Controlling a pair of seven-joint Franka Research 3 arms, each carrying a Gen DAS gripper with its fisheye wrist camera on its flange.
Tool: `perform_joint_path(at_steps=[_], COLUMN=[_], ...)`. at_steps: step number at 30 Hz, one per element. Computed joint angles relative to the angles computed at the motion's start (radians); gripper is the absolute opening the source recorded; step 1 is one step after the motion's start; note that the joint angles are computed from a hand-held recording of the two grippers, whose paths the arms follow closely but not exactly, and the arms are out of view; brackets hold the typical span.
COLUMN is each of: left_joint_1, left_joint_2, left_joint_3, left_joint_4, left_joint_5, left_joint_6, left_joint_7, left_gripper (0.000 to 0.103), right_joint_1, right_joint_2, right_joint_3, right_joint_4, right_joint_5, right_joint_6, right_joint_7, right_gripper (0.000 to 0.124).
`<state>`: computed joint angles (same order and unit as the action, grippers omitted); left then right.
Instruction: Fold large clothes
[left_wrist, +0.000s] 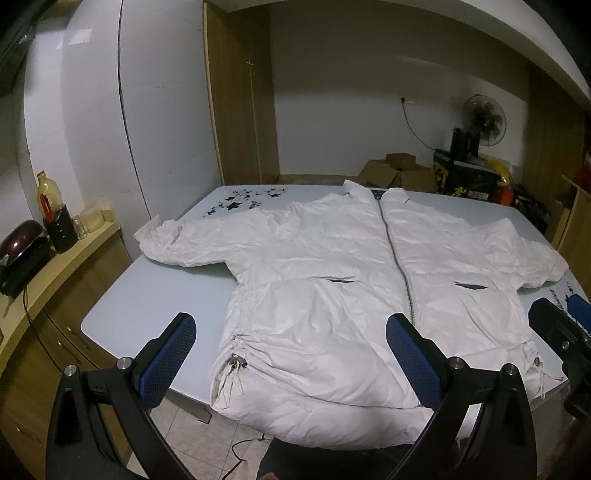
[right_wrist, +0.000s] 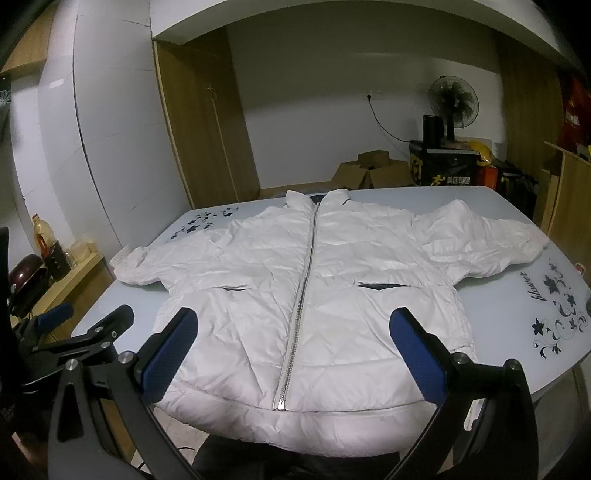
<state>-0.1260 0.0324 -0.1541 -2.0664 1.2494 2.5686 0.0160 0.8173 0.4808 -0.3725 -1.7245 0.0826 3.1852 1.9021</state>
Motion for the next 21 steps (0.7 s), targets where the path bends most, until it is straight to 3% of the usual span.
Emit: perform_joint_path(at_steps=[17, 21], left_joint_1=[0.000, 0.001], left_joint_2=[-0.001, -0.006], left_joint_3=[0.000, 0.001], left_joint_4=[0.002, -0.003], left_joint_5=[-0.021, -0.010], left_joint_6=[-0.004, -0.017], left_joint_7=[0.009, -0.008], left_gripper=[0.103, 0.103], right_joint_1=[0.010, 0.041], right_joint_2=[0.002, 0.006], right_joint_3=[-0.012, -0.050], right_joint_4=[0.001, -0.001], right_joint_5=[-0.003, -0.013], right_joint_6=[-0.004, -0.009], right_joint_7=[0.008, 0.024], right_gripper=[0.103, 0.103])
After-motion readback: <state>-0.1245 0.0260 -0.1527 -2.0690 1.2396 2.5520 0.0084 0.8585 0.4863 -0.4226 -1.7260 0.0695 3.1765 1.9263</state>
